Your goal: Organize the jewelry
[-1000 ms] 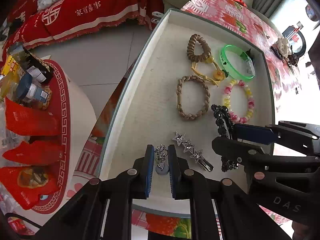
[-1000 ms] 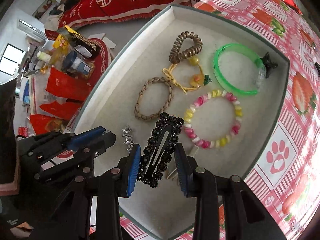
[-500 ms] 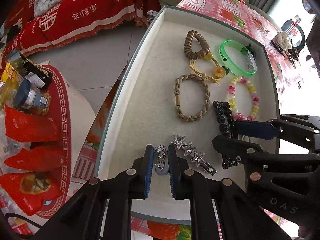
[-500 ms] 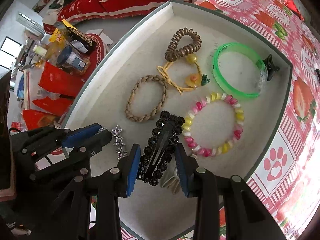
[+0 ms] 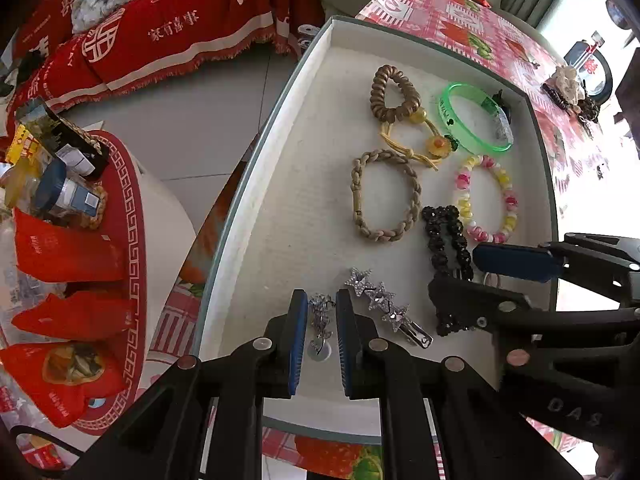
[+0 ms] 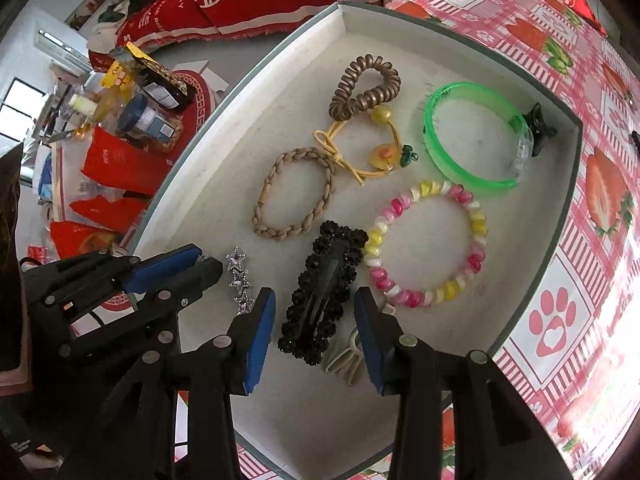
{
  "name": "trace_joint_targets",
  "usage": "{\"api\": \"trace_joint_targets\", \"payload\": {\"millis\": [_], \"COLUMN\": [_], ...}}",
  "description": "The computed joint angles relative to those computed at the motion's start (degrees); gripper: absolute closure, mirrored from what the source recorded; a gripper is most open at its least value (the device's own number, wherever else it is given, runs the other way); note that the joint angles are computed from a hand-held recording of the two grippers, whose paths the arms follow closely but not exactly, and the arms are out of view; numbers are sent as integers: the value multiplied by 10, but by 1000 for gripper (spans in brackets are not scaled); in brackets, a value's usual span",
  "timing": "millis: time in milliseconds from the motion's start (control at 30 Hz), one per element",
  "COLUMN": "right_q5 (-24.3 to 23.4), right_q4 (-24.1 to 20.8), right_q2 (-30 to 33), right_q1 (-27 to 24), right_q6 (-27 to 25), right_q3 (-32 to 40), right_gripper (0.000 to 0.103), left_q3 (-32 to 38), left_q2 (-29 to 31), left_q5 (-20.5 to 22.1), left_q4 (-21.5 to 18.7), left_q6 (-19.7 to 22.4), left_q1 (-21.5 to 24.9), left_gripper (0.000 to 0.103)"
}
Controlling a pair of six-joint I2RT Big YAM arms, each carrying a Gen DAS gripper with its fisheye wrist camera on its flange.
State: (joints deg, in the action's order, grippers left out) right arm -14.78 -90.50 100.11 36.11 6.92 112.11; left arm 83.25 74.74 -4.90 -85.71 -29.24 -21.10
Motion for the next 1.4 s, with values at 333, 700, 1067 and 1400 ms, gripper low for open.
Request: {"api": "trace_joint_targets", "payload": {"millis": [333, 700, 1067, 1400], "right_q5": [-10, 7, 3, 1], "right_q4": [0, -25, -45, -61], "right_q2": [-24, -43, -41, -41], "right_q1": [-21, -37, -46, -54], "right_q6": [21, 47, 64, 76], "right_q3": [3, 12, 37, 56], "right_gripper": [57, 57, 57, 57], "left_q3": [19, 42, 78, 111], "left_q2": [7, 13, 19, 25], "left_q5": [-11, -11, -28, -26], "left_q4": [-16, -31, -40, -58], "left_q6": [7, 8, 7, 16], "left_q1": [-13, -19, -30, -36], "left_gripper": [82, 82, 5, 0]}}
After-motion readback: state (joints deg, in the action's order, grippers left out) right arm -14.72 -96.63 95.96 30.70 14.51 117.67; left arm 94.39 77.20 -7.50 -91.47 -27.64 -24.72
